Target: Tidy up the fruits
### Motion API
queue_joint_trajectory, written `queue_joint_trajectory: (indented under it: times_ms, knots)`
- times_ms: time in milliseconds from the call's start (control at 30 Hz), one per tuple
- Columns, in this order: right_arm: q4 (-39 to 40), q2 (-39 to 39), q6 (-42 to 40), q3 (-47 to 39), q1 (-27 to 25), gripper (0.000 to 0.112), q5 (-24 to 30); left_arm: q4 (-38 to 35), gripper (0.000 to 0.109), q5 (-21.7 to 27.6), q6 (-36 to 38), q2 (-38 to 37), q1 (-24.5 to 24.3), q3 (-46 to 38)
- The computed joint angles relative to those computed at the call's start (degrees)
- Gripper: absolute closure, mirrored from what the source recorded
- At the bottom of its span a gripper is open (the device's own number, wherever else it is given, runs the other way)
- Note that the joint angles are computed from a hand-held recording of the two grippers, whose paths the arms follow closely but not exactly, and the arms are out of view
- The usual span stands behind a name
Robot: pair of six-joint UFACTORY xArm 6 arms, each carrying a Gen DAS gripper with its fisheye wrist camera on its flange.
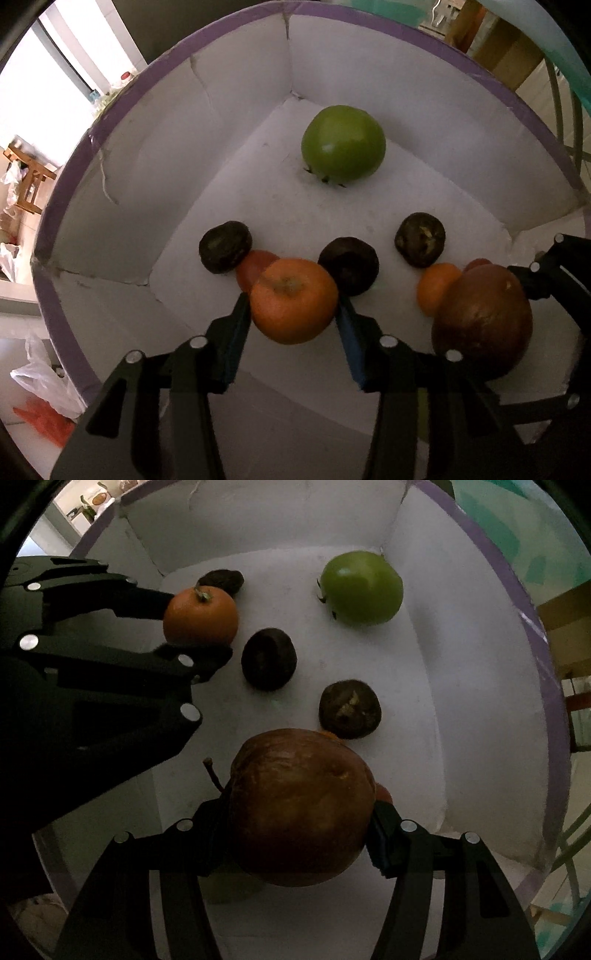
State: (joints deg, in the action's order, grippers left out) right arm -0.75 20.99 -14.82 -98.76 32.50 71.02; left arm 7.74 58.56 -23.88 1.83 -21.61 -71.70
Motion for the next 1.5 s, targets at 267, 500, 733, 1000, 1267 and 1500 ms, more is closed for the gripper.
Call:
queue_joint_trajectory:
  times_ms: [267, 500, 733, 1000, 1267, 1500]
  knots:
    - [-0.1, -1.7, 0.7, 1.7, 0.0, 0.048, 0.1, -0.4, 0.032, -2.7, -0.2, -0.5, -0.6, 1.0]
    - [0.9, -4.7, 0.9, 4.1, -0.1, 0.033, -1.8, -0.2, 0.025, -4.2, -0.5, -1.4, -1.0, 1.6]
    - [-0.3, -5.7, 1.7, 4.8, -0.2, 0.033, -1.7, -0.3, 0.023, -4.5, -0.5, -2.2, -1.1, 2.6]
    - [8.6, -9.6, 0.2, 3.4, -2.6, 0.033, -6.2, -0.4, 0.014, -11.7, -3.5, -8.4, 1.7, 4.4]
    - [8.8, -17.5, -3.6, 4.3, -3.3, 0.024, -21.0, 17.0, 0.007, -20.1, -17.7, -18.1, 3.1, 4.9]
    - [5.5, -25.4, -2.2, 14.8, -3.5, 0.024, -28.3, 30.6, 0.007, -9.4, -24.9, -18.9, -3.7, 1.6]
